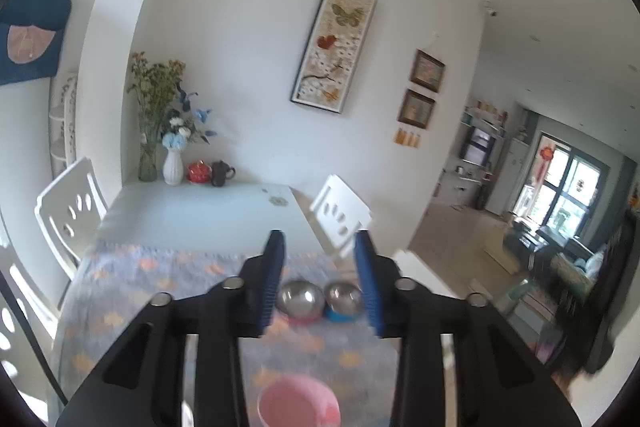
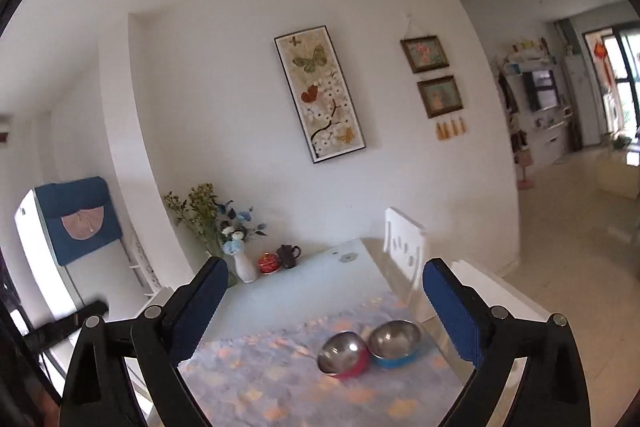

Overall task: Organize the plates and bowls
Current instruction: 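Move both grippers back toward the two steel bowls, then close both grippers on the red-bottomed steel bowl's rim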

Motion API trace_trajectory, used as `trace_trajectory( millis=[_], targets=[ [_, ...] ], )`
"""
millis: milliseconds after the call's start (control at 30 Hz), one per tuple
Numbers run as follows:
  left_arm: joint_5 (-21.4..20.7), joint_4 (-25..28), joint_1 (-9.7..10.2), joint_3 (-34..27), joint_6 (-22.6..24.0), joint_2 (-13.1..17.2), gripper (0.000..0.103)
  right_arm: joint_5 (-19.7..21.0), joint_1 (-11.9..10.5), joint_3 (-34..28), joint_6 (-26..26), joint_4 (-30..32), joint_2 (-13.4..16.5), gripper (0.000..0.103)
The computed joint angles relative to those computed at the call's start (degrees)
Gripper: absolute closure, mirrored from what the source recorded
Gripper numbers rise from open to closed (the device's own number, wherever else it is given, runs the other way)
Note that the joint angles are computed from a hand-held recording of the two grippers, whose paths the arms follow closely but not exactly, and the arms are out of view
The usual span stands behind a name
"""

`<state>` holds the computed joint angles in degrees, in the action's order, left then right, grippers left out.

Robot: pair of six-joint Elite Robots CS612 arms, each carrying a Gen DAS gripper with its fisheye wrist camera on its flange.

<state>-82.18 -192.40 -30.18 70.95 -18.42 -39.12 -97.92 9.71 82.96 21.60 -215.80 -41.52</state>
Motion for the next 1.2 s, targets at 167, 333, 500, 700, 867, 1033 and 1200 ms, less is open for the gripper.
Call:
trace_trajectory(
  millis=[167, 333, 500, 700, 867, 1033, 1200],
  targets=[
    [2.89, 8.63, 0.43, -13.24, -3.46, 7.27, 0.018, 8.7, -2.27, -9.76, 4.83, 14.86, 5.61, 0.006],
    [1.86, 21.76, 1.08, -26.03, -7.59, 15.94, 0.032, 13.07, -3.54, -22.96, 7.41, 32.56, 14.41, 0.02],
    [3.06, 28.16, 1.37, -32.24, -10.63, 21.23, 0.032, 15.68, -4.11, -34.81, 8.42, 44.62, 22.1, 0.026],
    [-2.61, 47.19, 2.78, -48.77, -16.32, 31.46, 0.049, 16.41, -3.69, -46.77, 6.82, 54.83, 29.22, 0.026],
    [-7.27, 49.81, 3.44, -52.3, -20.7, 34.22, 0.05, 16.87, -3.49, -55.52, 4.36, 62.78, 33.77, 0.036],
    [-6.66, 51.23, 3.33, -54.08, -19.07, 34.88, 0.05, 17.74, -3.58, -64.52, 5.84, 70.01, 38.57, 0.04],
    [-5.31, 51.67, 3.25, -53.23, -18.4, 34.42, 0.05, 17.84, -3.28, -75.72, 6.03, 77.17, 44.19, 0.058]
  ],
)
